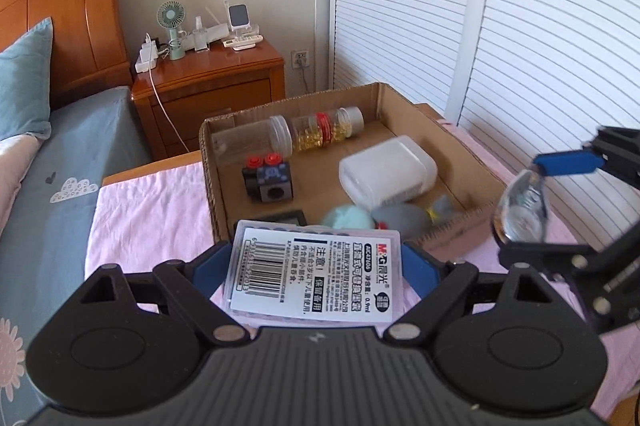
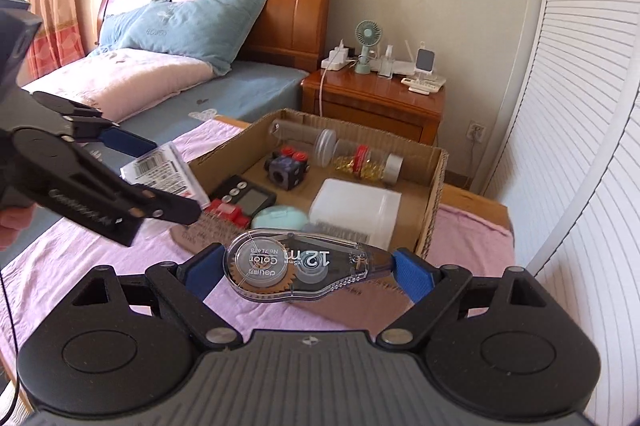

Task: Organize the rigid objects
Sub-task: 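Carry the card into the box with the left tool while the right tool carries the dispenser, then open the left tool over the box while the right tool releases the dispenser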

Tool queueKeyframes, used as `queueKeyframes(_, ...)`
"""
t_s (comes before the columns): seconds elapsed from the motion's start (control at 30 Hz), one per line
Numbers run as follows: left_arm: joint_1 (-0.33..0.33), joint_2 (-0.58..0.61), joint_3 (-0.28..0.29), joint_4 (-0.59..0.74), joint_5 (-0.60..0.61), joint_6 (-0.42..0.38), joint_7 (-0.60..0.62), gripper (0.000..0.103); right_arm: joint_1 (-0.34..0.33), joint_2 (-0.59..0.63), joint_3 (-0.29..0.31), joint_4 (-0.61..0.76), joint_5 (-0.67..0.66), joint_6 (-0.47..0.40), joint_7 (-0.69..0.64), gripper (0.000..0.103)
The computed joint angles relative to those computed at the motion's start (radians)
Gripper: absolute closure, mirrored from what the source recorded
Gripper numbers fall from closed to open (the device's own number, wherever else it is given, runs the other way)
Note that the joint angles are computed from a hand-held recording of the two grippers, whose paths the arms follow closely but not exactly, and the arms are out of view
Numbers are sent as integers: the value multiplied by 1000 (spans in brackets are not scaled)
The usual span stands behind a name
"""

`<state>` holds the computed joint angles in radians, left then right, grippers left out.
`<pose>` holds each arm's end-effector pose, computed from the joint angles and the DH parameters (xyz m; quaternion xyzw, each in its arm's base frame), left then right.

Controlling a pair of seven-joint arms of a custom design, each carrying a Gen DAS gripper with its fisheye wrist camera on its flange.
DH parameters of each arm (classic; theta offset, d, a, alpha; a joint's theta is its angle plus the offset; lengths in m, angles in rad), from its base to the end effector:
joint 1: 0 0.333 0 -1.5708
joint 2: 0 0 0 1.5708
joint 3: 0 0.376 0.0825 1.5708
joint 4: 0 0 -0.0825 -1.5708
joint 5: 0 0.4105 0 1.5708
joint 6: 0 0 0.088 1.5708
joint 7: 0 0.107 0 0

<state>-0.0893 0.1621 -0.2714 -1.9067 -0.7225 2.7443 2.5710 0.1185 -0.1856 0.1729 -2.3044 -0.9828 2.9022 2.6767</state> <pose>0.6416 -0.2022 0.5325 -0.3599 0.8428 -0.3670 0.1595 0.4916 0.2048 0.5346 -0.6578 0.6118 -0.3187 0.3025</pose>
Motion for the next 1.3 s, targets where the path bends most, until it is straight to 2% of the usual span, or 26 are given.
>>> queueKeyframes(0.1, -28, 77, 15, 68, 111, 14, -111, 14, -1, 12, -6, 13, 10, -13, 1, 10)
queueKeyframes(0.37, -27, 209, -19, 177, 262, 51, -276, 14, 19, 45, -29, 39, 51, -47, -36, 10)
queueKeyframes(0.5, -29, 239, -33, 184, 323, 152, -329, 13, 31, 69, -45, 63, 74, -63, -59, 10)
queueKeyframes(0.6, 16, 232, -83, 176, 330, 178, -322, 12, 38, 91, -61, 87, 92, -67, -77, 10)
queueKeyframes(0.7, 46, 198, -105, 144, 324, 192, -328, 6, 43, 120, -76, 121, 93, -74, -85, 10)
queueKeyframes(0.8, 95, 149, -142, 97, 276, 191, -284, 4, 53, 161, -97, 167, 117, -83, -111, 10)
queueKeyframes(0.87, 96, 110, -131, 60, 257, 188, -279, 3, 60, 201, -115, 210, 138, -86, -124, 10)
queueKeyframes(1.0, 118, 28, -138, -23, 132, 197, -184, 3, 84, 288, -149, 302, 263, -100, -196, 10)
queueKeyframes(1.07, 131, -5, -153, -57, 30, 218, -91, 2, 101, 331, -167, 351, 300, -123, -222, 10)
queueKeyframes(1.13, 128, -32, -156, -86, -50, 246, -13, 1, 115, 374, -181, 401, 345, -146, -264, 10)
queueKeyframes(1.3, 84, -72, -118, -127, -138, 274, 78, 1, 154, 427, -217, 461, 403, -195, -303, 10)
